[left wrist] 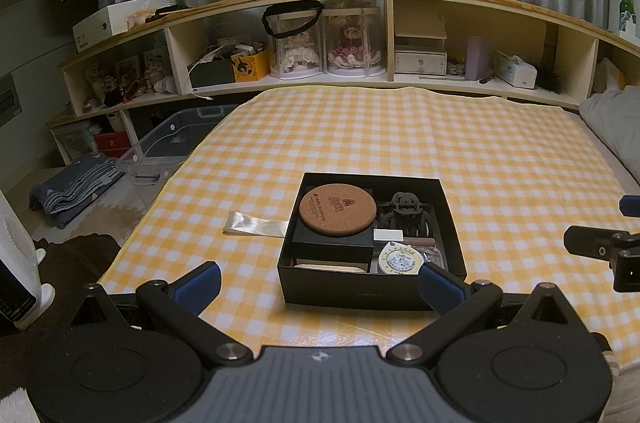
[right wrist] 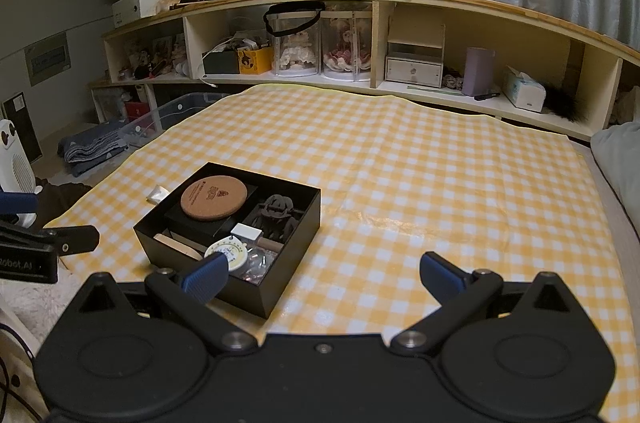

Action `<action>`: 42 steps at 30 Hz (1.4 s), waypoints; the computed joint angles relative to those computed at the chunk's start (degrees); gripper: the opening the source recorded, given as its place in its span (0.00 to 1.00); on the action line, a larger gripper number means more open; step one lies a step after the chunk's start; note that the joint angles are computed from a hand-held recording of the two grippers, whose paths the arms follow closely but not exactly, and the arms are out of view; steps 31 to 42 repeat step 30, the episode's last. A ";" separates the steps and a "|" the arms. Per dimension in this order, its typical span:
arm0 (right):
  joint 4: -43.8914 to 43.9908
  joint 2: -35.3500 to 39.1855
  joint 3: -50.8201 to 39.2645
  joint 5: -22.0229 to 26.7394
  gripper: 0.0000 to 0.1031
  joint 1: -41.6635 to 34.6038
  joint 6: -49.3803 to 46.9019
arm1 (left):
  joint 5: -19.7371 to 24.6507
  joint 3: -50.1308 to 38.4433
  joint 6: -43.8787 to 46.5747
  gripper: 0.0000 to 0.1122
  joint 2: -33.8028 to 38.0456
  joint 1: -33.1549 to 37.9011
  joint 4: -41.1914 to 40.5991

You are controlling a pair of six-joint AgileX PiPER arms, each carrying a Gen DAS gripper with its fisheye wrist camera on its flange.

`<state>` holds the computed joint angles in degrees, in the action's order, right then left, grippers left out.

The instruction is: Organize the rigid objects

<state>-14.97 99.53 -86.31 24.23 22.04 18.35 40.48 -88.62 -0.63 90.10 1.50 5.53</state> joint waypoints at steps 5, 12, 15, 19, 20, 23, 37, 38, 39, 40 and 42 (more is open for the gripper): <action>-0.02 0.03 0.02 -0.05 1.00 0.02 -0.04 | -0.10 0.13 0.11 0.92 -0.04 0.14 -0.08; 0.15 0.05 0.03 -0.06 1.00 -0.02 -0.25 | -0.13 0.32 0.21 0.92 -0.15 0.32 -0.21; 0.15 0.06 -0.01 -0.05 1.00 -0.03 -0.25 | -0.14 0.40 0.33 0.92 -0.21 0.41 -0.28; 0.20 0.08 -0.07 0.00 1.00 -0.06 -0.33 | -0.06 0.23 0.22 0.92 -0.12 0.31 -0.24; 0.25 0.08 -0.06 -0.01 1.00 -0.08 -0.39 | -0.10 0.31 0.34 0.92 -0.18 0.40 -0.35; 0.37 0.09 -0.08 0.00 1.00 -0.09 -0.56 | -0.02 0.16 -0.14 0.92 -0.09 0.22 0.09; 0.52 0.04 0.14 -0.15 1.00 -0.13 -0.81 | -0.35 1.36 0.04 0.92 -0.78 1.28 -0.01; 0.52 0.04 0.14 -0.15 1.00 -0.13 -0.81 | -0.35 1.36 0.04 0.92 -0.78 1.28 -0.01; 0.52 0.04 0.14 -0.15 1.00 -0.13 -0.81 | -0.35 1.36 0.04 0.92 -0.78 1.28 -0.01; 0.52 0.04 0.14 -0.15 1.00 -0.13 -0.81 | -0.35 1.36 0.04 0.92 -0.78 1.28 -0.01; 0.52 0.04 0.14 -0.15 1.00 -0.13 -0.81 | -0.35 1.36 0.04 0.92 -0.78 1.28 -0.01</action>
